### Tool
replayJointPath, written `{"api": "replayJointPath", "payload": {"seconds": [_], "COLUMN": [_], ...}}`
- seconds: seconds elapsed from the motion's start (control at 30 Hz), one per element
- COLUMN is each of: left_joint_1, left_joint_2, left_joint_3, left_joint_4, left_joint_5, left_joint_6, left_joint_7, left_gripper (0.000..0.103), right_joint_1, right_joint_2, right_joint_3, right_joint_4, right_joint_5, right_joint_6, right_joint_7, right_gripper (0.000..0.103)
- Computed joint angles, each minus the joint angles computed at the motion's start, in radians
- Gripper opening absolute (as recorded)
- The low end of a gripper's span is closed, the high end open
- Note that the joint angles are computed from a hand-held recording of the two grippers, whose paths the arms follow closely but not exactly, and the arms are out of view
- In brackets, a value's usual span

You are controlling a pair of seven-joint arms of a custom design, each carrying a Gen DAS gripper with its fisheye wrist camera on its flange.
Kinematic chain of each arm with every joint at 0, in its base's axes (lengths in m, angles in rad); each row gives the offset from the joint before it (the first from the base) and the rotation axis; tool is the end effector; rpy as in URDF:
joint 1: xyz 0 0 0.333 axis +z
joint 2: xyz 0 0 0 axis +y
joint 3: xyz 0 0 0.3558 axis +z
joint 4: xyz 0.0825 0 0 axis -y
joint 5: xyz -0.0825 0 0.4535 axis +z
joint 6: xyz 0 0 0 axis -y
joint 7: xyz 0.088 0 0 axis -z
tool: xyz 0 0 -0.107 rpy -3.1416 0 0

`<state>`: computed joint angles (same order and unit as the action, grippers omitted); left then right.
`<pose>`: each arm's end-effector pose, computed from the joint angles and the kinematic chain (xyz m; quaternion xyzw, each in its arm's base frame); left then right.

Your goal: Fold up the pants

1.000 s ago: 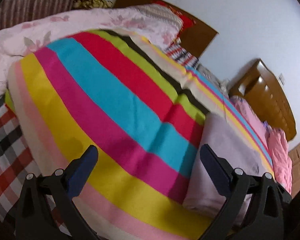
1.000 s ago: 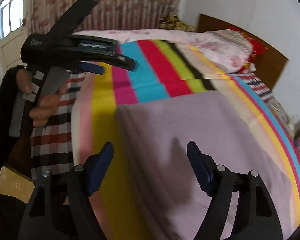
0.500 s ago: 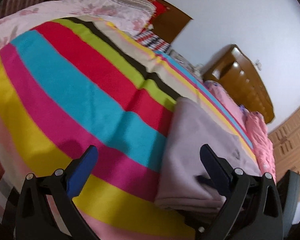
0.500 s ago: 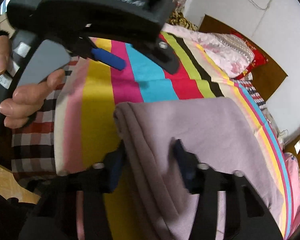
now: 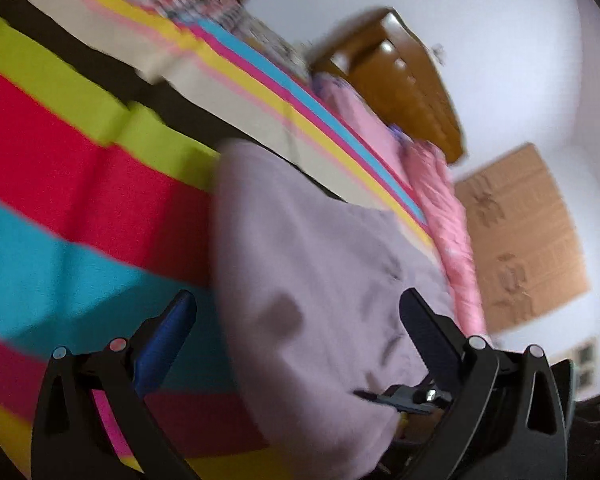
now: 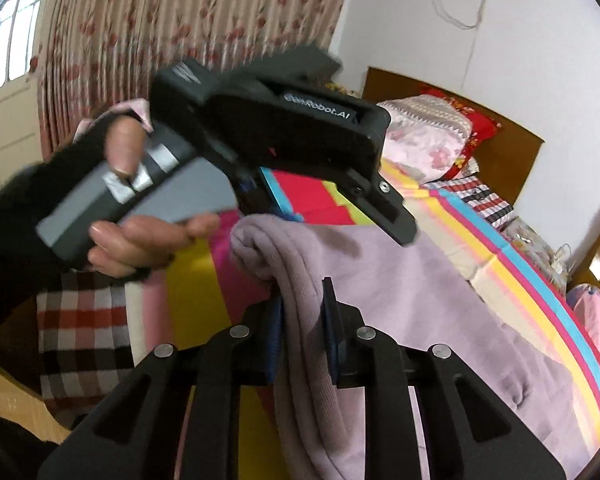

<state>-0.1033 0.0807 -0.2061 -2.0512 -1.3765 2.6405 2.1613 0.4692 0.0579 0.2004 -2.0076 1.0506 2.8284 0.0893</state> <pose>0.6337 -0.1737 0.4420 0.6828 -0.5494 0.4682 0.1128 0.5512 0.3774 0.5020 -0.8781 0.1418 -0.1769 0.4213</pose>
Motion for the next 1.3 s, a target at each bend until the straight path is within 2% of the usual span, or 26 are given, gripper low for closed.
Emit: {"api": "replayJointPath", "payload": {"seconds": [0.03, 0.07, 0.1, 0.13, 0.17, 0.2, 0.23, 0.27, 0.3, 0.33, 0.47, 0.53, 0.6, 0.63, 0.67, 0.7, 0.73, 0.77, 0.83, 0.93, 0.97, 1.03, 1.1, 1.2, 1.3], "left_joint_1": [0.016, 0.027, 0.029, 0.032, 0.033, 0.030, 0.019, 0.019, 0.017, 0.015, -0.012, -0.029, -0.038, -0.044, -0.045, -0.052, -0.057, -0.064, -0.089, -0.126, -0.152, -0.189, -0.220, -0.267, -0.295], "left_joint_2": [0.031, 0.058, 0.083, 0.102, 0.121, 0.128, 0.133, 0.131, 0.123, 0.118, 0.086, 0.064, 0.049, 0.043, 0.038, 0.031, 0.021, 0.021, 0.013, 0.013, 0.017, 0.047, 0.104, 0.220, 0.313], "left_joint_3": [0.004, 0.005, 0.003, -0.001, -0.006, -0.011, -0.013, -0.019, -0.028, -0.034, -0.045, -0.048, -0.058, -0.060, -0.063, -0.064, -0.065, -0.062, -0.044, -0.028, -0.015, -0.007, -0.019, -0.044, -0.055], "left_joint_4": [0.029, 0.052, 0.076, 0.093, 0.109, 0.114, 0.115, 0.111, 0.100, 0.094, 0.074, 0.069, 0.073, 0.079, 0.080, 0.082, 0.079, 0.084, 0.090, 0.126, 0.158, 0.238, 0.357, 0.540, 0.657], "left_joint_5": [-0.070, -0.103, -0.099, -0.080, -0.063, -0.030, 0.037, 0.070, 0.090, 0.115, 0.322, 0.450, 0.528, 0.567, 0.589, 0.625, 0.650, 0.689, 0.844, 1.082, 1.219, 1.413, 1.523, 1.596, 1.604], "left_joint_6": [-0.085, -0.134, -0.139, -0.144, -0.139, -0.116, -0.077, -0.053, -0.018, 0.006, 0.117, 0.159, 0.187, 0.198, 0.204, 0.214, 0.222, 0.226, 0.225, 0.212, 0.188, 0.133, 0.065, -0.015, -0.060], "left_joint_7": [0.050, 0.066, 0.062, 0.048, 0.027, -0.002, -0.048, -0.066, -0.072, -0.079, -0.178, -0.256, -0.300, -0.333, -0.354, -0.396, -0.432, -0.477, -0.639, -0.876, -1.002, -1.169, -1.241, -1.252, -1.243], "left_gripper": [0.101, 0.100, 0.090, 0.073, 0.061, 0.037, 0.024, 0.022, 0.019, 0.017, 0.015, 0.015, 0.014, 0.014, 0.014, 0.014, 0.014, 0.014, 0.014, 0.014, 0.014, 0.014, 0.014, 0.014, 0.014], "right_joint_1": [-0.004, -0.005, -0.007, -0.009, -0.015, -0.021, -0.035, -0.044, -0.054, -0.062, -0.119, -0.155, -0.177, -0.187, -0.194, -0.194, -0.193, -0.193, -0.203, -0.235, -0.256, -0.298, -0.331, -0.370, -0.378], "right_joint_2": [-0.005, -0.008, -0.014, -0.010, -0.010, -0.011, -0.024, -0.041, -0.061, -0.078, -0.102, -0.096, -0.076, -0.057, -0.021, -0.016, -0.029, -0.033, -0.034, -0.070, -0.086, -0.095, -0.100, -0.126, -0.119], "right_joint_3": [0.000, -0.001, -0.004, -0.010, -0.020, -0.028, -0.039, -0.045, -0.054, -0.065, -0.119, -0.147, -0.158, -0.160, -0.153, -0.146, -0.135, -0.131, -0.135, -0.159, -0.181, -0.227, -0.250, -0.267, -0.260], "right_joint_4": [0.001, -0.001, -0.006, -0.001, 0.005, 0.010, 0.012, 0.002, -0.013, -0.027, -0.051, -0.043, -0.027, -0.013, 0.004, -0.007, -0.031, -0.035, -0.029, -0.054, -0.059, -0.056, -0.057, -0.074, -0.073], "right_joint_5": [0.035, 0.047, 0.051, 0.036, -0.012, -0.056, -0.079, -0.055, -0.005, 0.012, -0.125, -0.129, -0.120, -0.136, -0.211, -0.219, -0.185, -0.185, -0.158, 0.020, 0.149, 0.342, 0.436, 0.497, 0.409], "right_joint_6": [-0.006, -0.007, -0.014, -0.034, -0.083, -0.125, -0.194, -0.220, -0.222, -0.221, -0.212, -0.258, -0.307, -0.354, -0.392, -0.375, -0.330, -0.322, -0.353, -0.396, -0.464, -0.628, -0.711, -0.696, -0.674], "right_joint_7": [-0.023, -0.030, -0.026, -0.001, 0.055, 0.098, 0.116, 0.093, 0.049, 0.039, 0.296, 0.409, 0.456, 0.482, 0.563, 0.574, 0.527, 0.527, 0.531, 0.474, 0.421, 0.383, 0.371, 0.368, 0.456], "right_gripper": [0.018, 0.018, 0.019, 0.020, 0.023, 0.038, 0.064, 0.074, 0.076, 0.076, 0.072, 0.072, 0.072, 0.072, 0.072, 0.074, 0.075, 0.075, 0.074, 0.074, 0.074, 0.076, 0.077, 0.078, 0.080]}}
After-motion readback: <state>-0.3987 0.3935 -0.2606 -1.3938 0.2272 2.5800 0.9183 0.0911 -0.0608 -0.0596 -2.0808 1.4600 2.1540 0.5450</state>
